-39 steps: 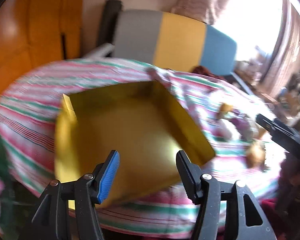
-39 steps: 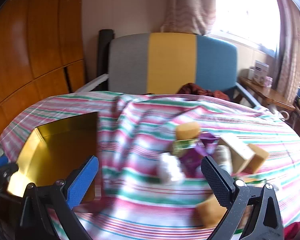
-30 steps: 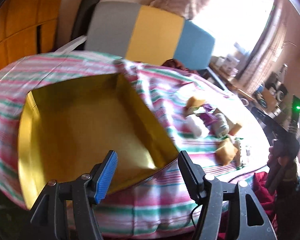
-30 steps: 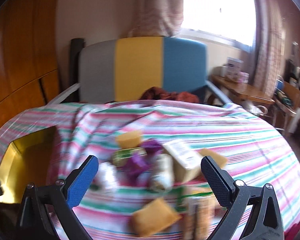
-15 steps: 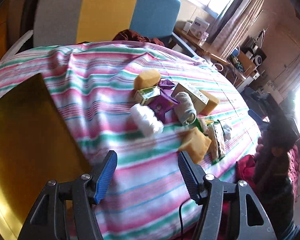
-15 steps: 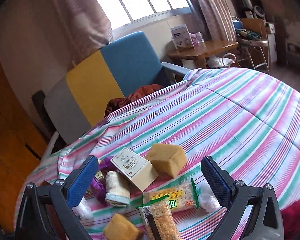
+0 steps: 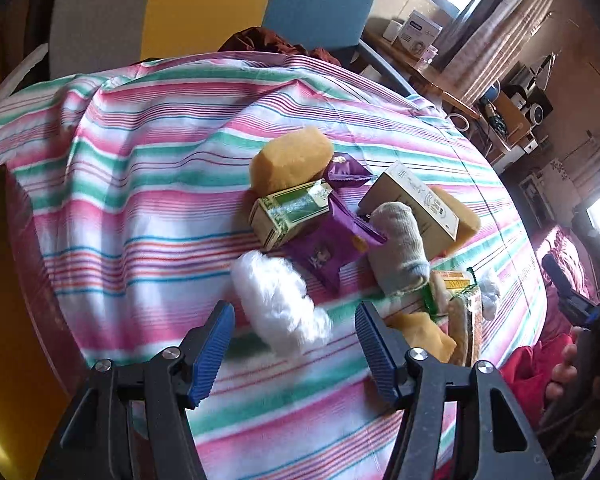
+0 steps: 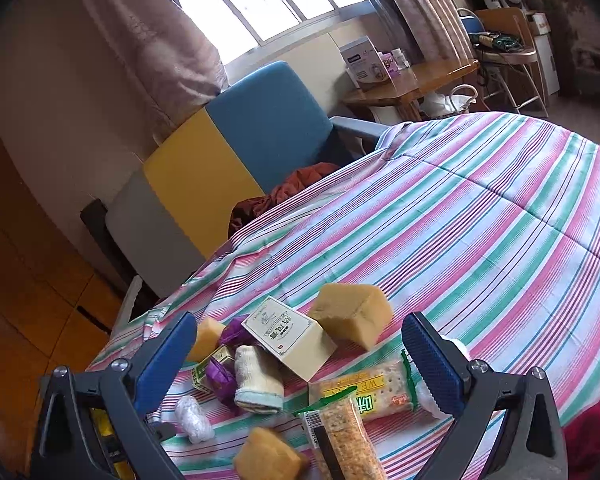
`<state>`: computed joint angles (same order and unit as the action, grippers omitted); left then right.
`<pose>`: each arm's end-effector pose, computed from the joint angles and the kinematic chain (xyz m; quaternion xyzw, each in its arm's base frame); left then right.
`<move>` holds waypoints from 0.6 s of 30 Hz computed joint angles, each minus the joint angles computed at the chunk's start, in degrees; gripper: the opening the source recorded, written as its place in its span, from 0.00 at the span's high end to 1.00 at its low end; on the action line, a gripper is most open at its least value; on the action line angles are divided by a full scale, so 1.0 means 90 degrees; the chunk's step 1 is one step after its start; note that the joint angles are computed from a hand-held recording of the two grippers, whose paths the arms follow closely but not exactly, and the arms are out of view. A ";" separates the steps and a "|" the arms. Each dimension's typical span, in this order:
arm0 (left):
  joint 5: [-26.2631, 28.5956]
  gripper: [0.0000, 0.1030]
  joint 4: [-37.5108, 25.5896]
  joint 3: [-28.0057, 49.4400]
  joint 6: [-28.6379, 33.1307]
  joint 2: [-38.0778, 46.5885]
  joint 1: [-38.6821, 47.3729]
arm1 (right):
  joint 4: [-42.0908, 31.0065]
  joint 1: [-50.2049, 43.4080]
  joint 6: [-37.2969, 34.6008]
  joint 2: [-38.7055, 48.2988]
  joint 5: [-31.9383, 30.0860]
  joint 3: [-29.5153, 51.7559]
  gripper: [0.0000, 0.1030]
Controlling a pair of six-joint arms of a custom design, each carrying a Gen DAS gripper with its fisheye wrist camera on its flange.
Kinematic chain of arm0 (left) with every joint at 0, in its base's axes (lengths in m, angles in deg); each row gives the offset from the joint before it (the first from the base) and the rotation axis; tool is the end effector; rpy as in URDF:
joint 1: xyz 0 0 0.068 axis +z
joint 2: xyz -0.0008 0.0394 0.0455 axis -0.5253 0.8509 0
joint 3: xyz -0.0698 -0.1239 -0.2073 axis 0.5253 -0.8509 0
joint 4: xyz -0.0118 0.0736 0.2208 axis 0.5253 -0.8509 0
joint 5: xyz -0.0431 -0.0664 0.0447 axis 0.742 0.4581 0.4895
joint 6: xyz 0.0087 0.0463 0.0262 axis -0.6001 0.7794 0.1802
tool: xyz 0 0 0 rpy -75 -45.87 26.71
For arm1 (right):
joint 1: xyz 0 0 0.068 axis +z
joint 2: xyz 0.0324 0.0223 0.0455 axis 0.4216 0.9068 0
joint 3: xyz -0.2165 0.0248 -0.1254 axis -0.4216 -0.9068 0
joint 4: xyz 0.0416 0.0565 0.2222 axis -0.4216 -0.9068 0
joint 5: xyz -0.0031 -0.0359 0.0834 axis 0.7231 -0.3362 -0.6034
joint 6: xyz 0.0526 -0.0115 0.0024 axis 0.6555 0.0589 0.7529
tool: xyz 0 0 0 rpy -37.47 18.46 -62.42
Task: Organize objects
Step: 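Move the left gripper to the plastic-wrapped cotton ball and grasp it, then lift the cotton ball with the left gripper while the right gripper grasps a yellow sponge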
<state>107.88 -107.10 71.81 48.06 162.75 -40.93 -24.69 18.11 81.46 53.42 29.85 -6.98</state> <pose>0.3113 -0.0684 0.2133 0.3549 0.8942 -0.2334 0.1416 0.0869 -0.0170 0.2445 0.4128 0.7691 0.0758 0.4821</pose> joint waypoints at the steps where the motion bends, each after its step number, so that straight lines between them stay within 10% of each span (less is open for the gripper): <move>1: -0.0083 0.39 0.0087 0.0026 -0.0087 0.0054 -0.0085 | 0.0022 -0.0066 -0.0036 -0.0017 -0.0089 -0.0016 0.00; 6: -0.0405 0.39 0.0392 0.0172 -0.0563 0.0526 -0.0412 | 0.0133 -0.0157 -0.0131 0.0035 -0.0342 -0.0045 0.00; 9: -0.0721 0.62 0.0636 0.0136 -0.0791 0.0772 -0.0589 | 0.0112 -0.0084 -0.0143 0.0029 -0.0224 -0.0030 0.00; 18: -0.0943 0.67 0.1543 -0.1268 -0.0124 -0.0219 -0.0610 | 0.0228 -0.0251 -0.0370 0.0570 -0.0503 -0.0024 0.00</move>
